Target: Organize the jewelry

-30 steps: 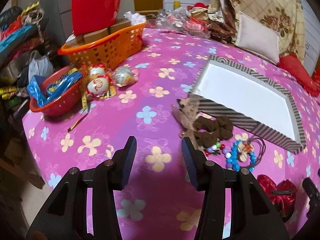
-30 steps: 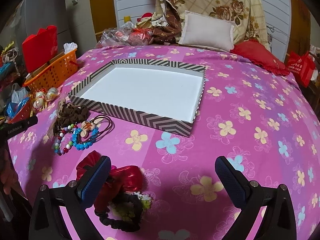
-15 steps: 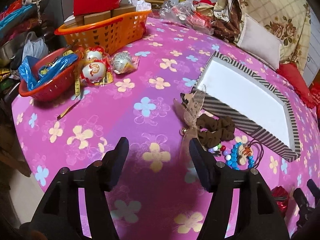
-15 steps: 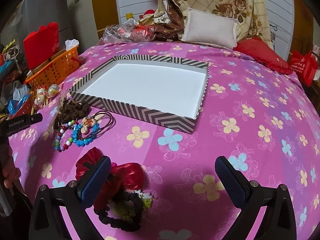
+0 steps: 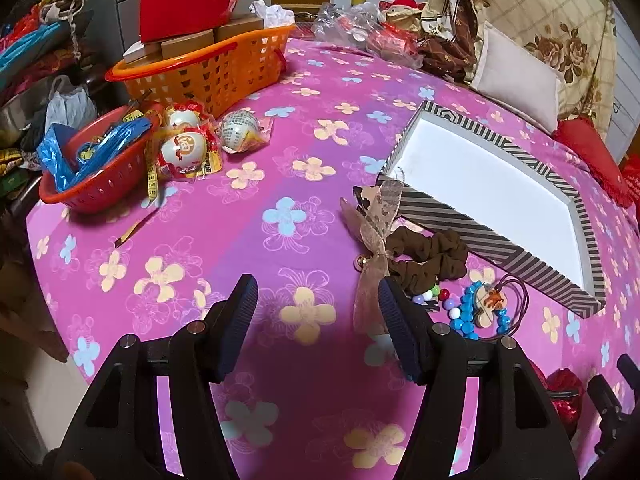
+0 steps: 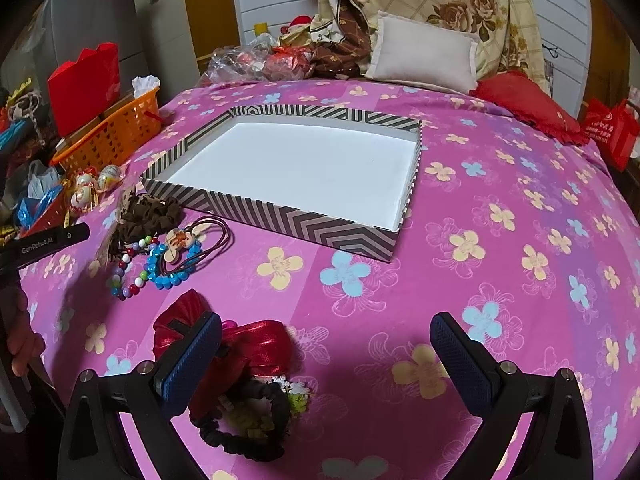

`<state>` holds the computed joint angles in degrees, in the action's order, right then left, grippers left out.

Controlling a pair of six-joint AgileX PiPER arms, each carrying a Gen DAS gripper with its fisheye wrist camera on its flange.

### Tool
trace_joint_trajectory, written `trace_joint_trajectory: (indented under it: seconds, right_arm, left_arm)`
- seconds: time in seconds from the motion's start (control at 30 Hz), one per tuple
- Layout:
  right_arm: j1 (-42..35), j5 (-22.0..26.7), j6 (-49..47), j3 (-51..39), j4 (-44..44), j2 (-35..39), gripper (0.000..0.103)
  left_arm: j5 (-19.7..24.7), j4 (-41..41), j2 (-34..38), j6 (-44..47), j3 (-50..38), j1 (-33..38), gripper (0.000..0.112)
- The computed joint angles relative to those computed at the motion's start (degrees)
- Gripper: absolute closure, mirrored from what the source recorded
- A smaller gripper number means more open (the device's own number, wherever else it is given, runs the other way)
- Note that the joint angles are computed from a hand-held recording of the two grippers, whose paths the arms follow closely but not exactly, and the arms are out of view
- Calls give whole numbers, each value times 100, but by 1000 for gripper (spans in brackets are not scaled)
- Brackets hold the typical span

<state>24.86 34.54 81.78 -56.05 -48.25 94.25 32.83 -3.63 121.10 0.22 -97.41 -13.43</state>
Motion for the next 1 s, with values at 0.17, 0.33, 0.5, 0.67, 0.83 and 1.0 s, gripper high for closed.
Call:
trace_joint_trajectory:
  seconds: [0.17,0.33,0.5,0.67,0.83,1.0]
  right_arm:
    - [-5,-17,-28,1,32,-1,0]
    - [-18,-64,-44,18,67,15,0]
    - [-24,-72,-46,14,82,22,0]
    - [-65,-141,-75,34,139,32,0]
    - [-62,-143,-75,27,153,41,0]
    - [-71,-150,-101,29,179,33,0]
  left_arm:
    - [40,62,41,-56,-60,-14,49]
    - [61,65,56,-71,-80,-14,49]
    - [126,77,117,-126,-165,-18,49]
    - [140,55,130,-102,-190,-14,49]
    - [170,58,129,-120,-190,-31,49]
    - [158,77,135,-142,-188,-43,49]
